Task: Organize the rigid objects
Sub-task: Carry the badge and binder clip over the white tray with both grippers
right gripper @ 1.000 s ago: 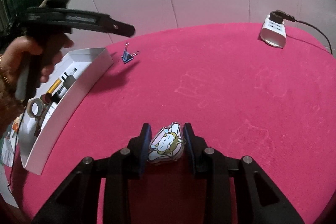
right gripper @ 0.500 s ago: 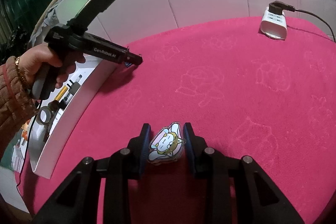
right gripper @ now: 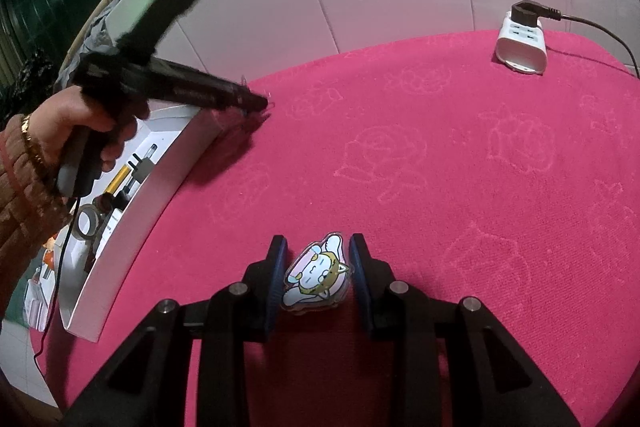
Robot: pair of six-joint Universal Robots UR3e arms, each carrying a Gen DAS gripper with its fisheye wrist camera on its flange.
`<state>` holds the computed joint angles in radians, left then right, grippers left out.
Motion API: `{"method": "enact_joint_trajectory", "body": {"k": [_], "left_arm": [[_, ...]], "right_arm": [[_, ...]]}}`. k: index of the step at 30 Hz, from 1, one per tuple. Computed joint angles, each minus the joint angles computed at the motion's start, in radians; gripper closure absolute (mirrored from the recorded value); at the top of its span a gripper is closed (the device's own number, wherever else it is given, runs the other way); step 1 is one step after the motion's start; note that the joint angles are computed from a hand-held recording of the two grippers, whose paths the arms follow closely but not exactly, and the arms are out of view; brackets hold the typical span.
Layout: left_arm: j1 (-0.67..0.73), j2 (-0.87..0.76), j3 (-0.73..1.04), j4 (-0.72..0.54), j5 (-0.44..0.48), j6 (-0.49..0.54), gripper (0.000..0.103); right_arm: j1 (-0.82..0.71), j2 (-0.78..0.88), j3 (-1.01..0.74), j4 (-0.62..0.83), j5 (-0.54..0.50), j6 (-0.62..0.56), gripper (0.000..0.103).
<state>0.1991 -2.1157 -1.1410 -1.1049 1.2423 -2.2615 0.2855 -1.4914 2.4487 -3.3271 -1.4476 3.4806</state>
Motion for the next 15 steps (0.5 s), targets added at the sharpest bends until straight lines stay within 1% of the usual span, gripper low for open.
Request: {"method": "enact_joint_trajectory", "body": {"k": [1,4,5,8,9,11,12,14,15], "left_arm": [[0.015,0.040,-0.043,0.019,-0.033,-0.006,0.071],[0.076,0.217,-0.254,0.111,-0.142,-0.023,0.071],[0.119,0.302,-0.347,0.124,-0.198,-0.013,0.071],[0.257,0.496,-0.536,0.083,-0.328,0.065,0.071],[0.312,0.556,-0.599,0.062,-0.366,0.107,0.071],[0.426,0.660,-0.680,-0.039,-0.425,0.197,0.071],[0.449,0.697,-0.716,-0.055,-0.438,0.195,0.071],[0.580,0.760,-0.740,-0.192,-0.479,0.303,0.071],[0.656,0.798,-0.755,-0.240,-0.500,0.353,0.071]], "right_arm": [[0.001,0.000,0.000,0.000,-0.002,0.001,0.072],[0.010,-0.003,-0.004,0.006,-0.018,0.008,0.072],[0.018,-0.003,-0.008,0.009,-0.031,0.012,0.072],[0.057,-0.001,-0.025,0.016,-0.094,0.033,0.072],[0.068,-0.002,-0.031,0.026,-0.109,0.037,0.072],[0.087,-0.009,-0.045,0.049,-0.117,0.052,0.072],[0.099,-0.012,-0.057,0.061,-0.120,0.060,0.072],[0.142,-0.013,-0.100,0.096,-0.145,0.069,0.072],[0.169,-0.009,-0.134,0.118,-0.160,0.069,0.072]]}}
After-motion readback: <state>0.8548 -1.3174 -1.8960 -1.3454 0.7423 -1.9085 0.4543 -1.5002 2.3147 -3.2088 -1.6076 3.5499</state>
